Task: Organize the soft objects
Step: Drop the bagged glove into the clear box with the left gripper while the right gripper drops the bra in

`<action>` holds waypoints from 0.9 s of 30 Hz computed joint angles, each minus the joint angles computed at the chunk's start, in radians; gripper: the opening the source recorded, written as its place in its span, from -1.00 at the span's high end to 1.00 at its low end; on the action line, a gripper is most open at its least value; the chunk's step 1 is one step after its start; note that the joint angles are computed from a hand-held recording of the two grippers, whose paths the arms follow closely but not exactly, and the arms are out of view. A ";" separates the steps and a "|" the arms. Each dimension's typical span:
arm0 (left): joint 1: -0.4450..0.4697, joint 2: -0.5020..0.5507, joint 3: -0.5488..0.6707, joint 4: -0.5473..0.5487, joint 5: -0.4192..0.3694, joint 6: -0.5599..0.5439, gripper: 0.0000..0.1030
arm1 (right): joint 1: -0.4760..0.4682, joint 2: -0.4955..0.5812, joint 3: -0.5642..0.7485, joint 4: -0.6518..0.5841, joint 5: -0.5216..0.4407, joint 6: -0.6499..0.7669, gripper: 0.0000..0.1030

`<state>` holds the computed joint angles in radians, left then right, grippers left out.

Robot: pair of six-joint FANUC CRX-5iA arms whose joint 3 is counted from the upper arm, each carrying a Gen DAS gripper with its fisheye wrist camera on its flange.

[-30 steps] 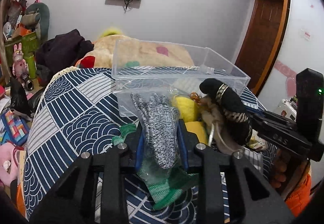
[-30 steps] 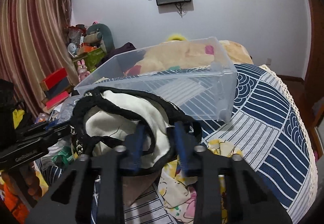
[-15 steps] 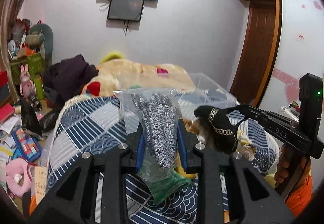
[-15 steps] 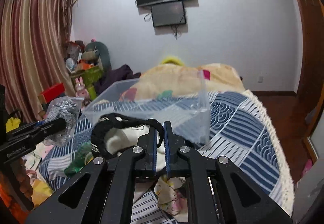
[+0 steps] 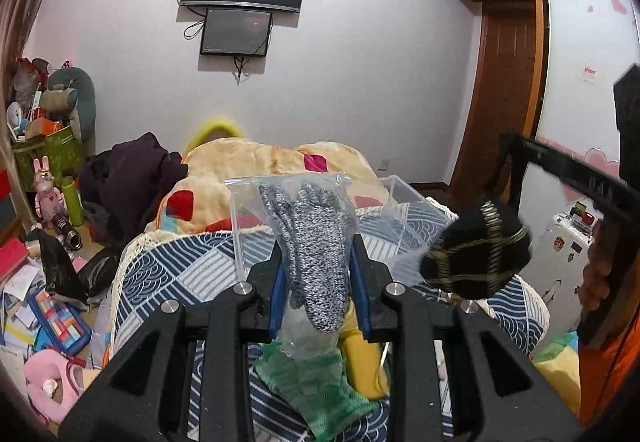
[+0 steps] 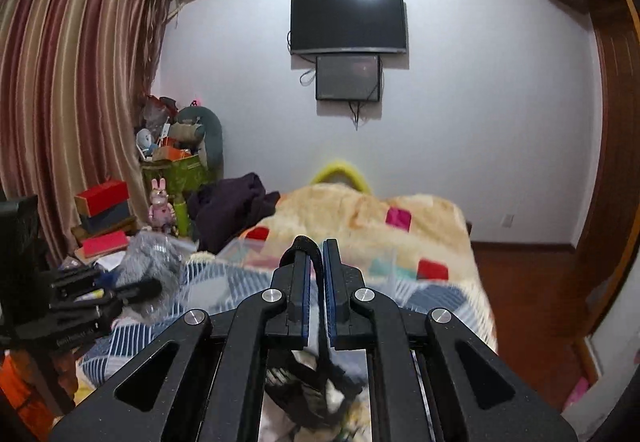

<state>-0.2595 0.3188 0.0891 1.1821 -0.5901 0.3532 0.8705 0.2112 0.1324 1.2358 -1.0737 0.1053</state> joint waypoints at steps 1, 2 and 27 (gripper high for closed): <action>0.003 0.011 0.021 -0.013 -0.010 0.014 0.45 | -0.009 0.010 0.023 -0.006 0.002 0.019 0.89; 0.005 0.022 0.042 -0.027 -0.020 0.027 0.45 | -0.018 0.020 0.045 -0.013 0.004 0.037 0.89; 0.003 0.475 0.823 -0.575 -0.411 0.571 0.45 | -0.097 0.237 0.358 -0.357 -0.099 0.442 0.89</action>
<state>-0.2565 0.7938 0.9126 0.6069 -1.0011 0.9238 0.7734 0.4484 0.4901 0.8785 -1.1725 0.5474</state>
